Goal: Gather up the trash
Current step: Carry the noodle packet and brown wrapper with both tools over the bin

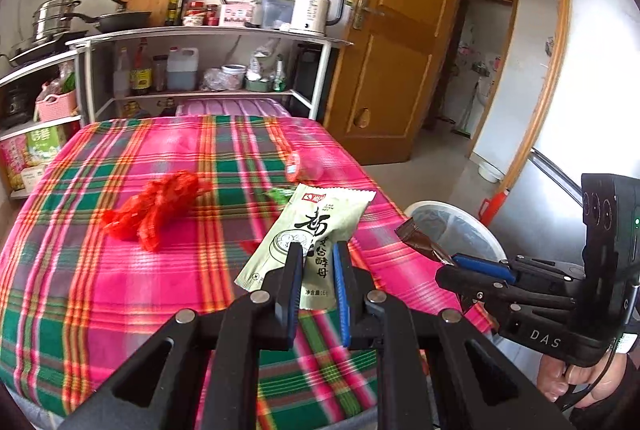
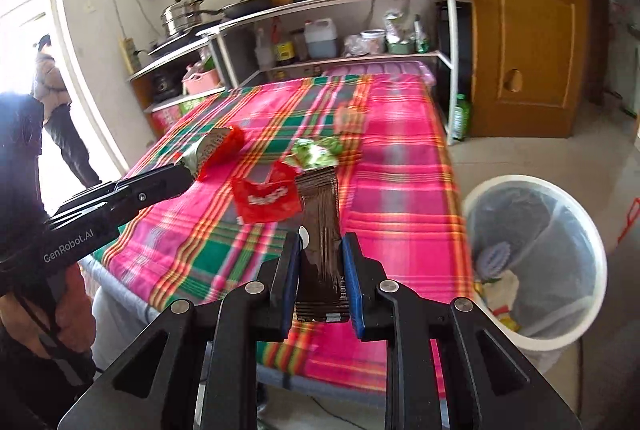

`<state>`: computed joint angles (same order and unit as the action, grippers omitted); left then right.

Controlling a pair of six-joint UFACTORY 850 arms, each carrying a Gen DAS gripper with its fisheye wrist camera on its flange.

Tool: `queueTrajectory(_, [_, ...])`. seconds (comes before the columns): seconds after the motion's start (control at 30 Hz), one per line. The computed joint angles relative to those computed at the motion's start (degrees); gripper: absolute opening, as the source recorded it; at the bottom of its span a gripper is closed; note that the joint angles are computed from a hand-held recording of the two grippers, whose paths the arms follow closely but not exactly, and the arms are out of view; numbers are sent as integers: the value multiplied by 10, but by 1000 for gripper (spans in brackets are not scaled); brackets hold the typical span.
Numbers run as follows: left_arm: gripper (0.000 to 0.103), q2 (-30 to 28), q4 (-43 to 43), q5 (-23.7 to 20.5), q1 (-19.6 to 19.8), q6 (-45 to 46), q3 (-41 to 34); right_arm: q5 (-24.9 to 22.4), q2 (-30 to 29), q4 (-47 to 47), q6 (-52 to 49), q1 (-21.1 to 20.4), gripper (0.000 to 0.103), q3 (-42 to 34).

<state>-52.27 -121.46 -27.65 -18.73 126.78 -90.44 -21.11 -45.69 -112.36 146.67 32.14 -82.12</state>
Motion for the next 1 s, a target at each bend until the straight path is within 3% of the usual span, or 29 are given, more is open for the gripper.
queueTrajectory(0.4, [16,-53,150,-2,-50,-119,-96,-58,63,-10,94,-27,22,112])
queueTrajectory(0.77, [16,-110,270,-7,-89,-231,-194,-76,89,-6,137,-54,22,166])
queueTrajectory(1.0, [16,-165,379,-18,-106,-351,-284,-75,95,-19,174,-77,22,190])
